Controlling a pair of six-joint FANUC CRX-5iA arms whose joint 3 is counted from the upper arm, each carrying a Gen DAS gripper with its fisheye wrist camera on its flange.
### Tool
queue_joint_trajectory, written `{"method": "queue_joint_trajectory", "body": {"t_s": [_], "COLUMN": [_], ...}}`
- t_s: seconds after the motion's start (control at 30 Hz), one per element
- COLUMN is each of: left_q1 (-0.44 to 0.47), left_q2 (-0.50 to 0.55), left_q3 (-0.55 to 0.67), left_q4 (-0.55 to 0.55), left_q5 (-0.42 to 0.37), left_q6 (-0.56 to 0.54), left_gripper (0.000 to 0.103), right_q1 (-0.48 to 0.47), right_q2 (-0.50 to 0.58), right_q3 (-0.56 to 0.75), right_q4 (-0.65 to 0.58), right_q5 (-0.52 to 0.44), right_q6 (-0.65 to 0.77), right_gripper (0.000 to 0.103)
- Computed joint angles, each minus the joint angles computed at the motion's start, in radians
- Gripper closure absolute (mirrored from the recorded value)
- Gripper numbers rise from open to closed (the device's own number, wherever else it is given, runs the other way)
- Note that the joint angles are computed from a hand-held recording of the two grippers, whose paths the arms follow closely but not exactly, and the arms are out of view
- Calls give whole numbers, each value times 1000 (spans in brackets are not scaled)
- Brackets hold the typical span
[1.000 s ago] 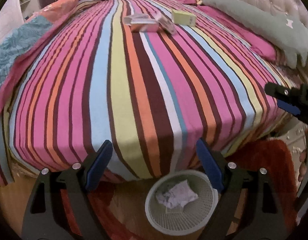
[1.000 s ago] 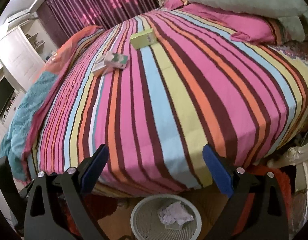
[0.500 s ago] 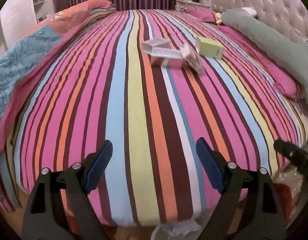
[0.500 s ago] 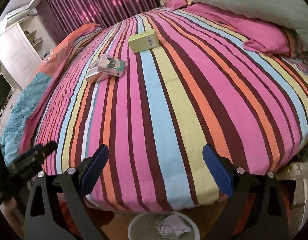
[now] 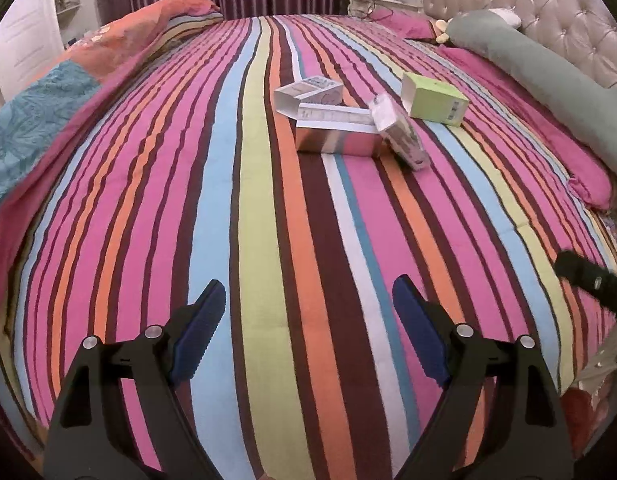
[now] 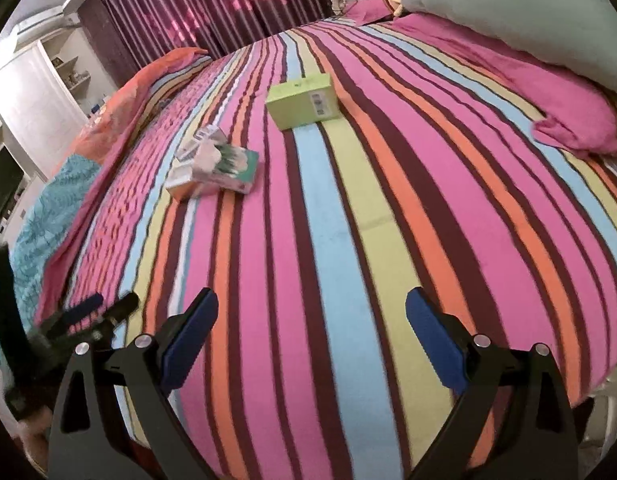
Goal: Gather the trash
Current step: 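Move both tools back over the bed toward the boxes and tissue pack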
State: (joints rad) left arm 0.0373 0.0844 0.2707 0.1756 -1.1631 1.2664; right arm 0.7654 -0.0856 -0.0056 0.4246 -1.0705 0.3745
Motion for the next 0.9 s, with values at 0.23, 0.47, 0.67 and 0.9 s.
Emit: {"method": "queue_joint_trajectory", "body": {"t_s": [0.23,0.47,0.67,0.9], "left_q1": [2,0,-12,-8], "left_q2": [56,120,182,267], "left_q3": [54,129,199,300], "left_q4": [-8,1,12,42], "left_q5": [3,30,42,9], "left_q6": [-25,-76,-148,-161], "left_gripper": [20,20,20,20], "right_q1": [-57,-109,-140,-163], "right_q2": [109,204,249,319], "right_q3": [128,244,305,383], "right_q4": [-70,-144,-201,-261], "right_q5": [60,72,91,81], "right_q6": [97,169,177,199], "right_gripper": [12,12,12,12]}}
